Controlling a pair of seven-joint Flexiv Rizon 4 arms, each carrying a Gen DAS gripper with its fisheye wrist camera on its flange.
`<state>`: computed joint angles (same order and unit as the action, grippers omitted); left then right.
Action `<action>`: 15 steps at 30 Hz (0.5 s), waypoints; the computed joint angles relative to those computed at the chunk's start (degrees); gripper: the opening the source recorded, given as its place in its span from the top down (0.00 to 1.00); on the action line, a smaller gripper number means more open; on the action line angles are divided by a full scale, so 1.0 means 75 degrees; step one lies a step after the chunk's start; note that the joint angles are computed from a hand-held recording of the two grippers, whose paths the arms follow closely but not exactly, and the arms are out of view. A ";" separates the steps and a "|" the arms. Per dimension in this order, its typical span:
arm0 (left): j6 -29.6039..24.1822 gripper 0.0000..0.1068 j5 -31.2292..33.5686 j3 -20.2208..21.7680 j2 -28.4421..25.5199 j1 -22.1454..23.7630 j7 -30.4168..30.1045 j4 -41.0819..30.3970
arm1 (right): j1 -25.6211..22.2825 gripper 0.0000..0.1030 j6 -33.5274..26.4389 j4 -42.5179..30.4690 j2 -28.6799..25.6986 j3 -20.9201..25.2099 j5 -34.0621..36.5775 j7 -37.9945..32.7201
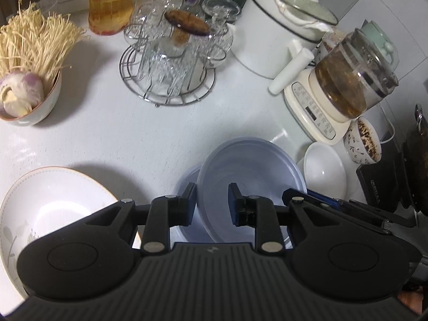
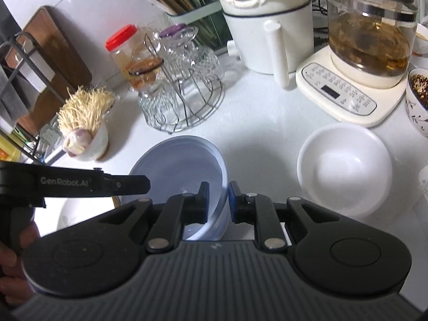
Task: Organize plates and bowls
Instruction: 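Lower the light-blue bowl into the other light-blue bowl with both grippers, then open both grippers and move them to the white ceramic bowl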
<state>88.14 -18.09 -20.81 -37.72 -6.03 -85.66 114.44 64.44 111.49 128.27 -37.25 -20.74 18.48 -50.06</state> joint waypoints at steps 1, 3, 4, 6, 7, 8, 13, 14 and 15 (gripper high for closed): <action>-0.0048 0.74 0.0009 0.0085 -0.0003 -0.0065 -0.0029 -0.0017 | -0.0058 0.83 -0.0005 -0.0011 -0.0015 0.0062 -0.0021 0.0006; -0.0134 0.74 0.0032 0.0302 0.0009 -0.0243 -0.0111 -0.0069 | -0.0071 0.83 -0.0055 -0.0035 -0.0048 0.0089 -0.0077 -0.0016; -0.0140 0.74 0.0068 0.0430 0.0014 -0.0349 -0.0142 -0.0095 | -0.0050 0.83 -0.0064 -0.0046 -0.0078 0.0076 -0.0095 -0.0024; -0.0169 0.74 0.0135 0.0678 0.0012 -0.0546 -0.0220 -0.0154 | -0.0181 0.82 -0.0088 -0.0088 -0.0096 0.0219 -0.0183 -0.0011; -0.0223 0.74 0.0151 0.0752 0.0011 -0.0595 -0.0247 -0.0177 | -0.0271 0.82 -0.0094 -0.0114 -0.0110 0.0311 -0.0238 -0.0003; -0.0271 0.74 0.0154 0.0736 0.0009 -0.0559 -0.0227 -0.0176 | -0.0316 0.82 -0.0102 -0.0134 -0.0128 0.0359 -0.0277 0.0000; -0.0337 0.73 0.0146 0.0606 0.0052 -0.0348 -0.0052 -0.0085 | -0.0337 0.80 -0.0028 -0.0185 -0.0168 0.0417 -0.0319 0.0008; -0.0329 0.70 0.0139 0.0595 0.0077 -0.0323 -0.0029 -0.0059 | -0.0287 0.80 -0.0074 -0.0202 -0.0165 0.0377 -0.0285 0.0028; -0.0271 0.65 0.0127 0.0551 0.0101 -0.0274 0.0001 -0.0012 | -0.0247 0.80 -0.0118 -0.0211 -0.0156 0.0344 -0.0268 0.0052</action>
<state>86.11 -17.14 -16.68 -36.96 -8.09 -85.66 114.35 62.59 110.61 126.69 -38.41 -18.16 16.47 -49.67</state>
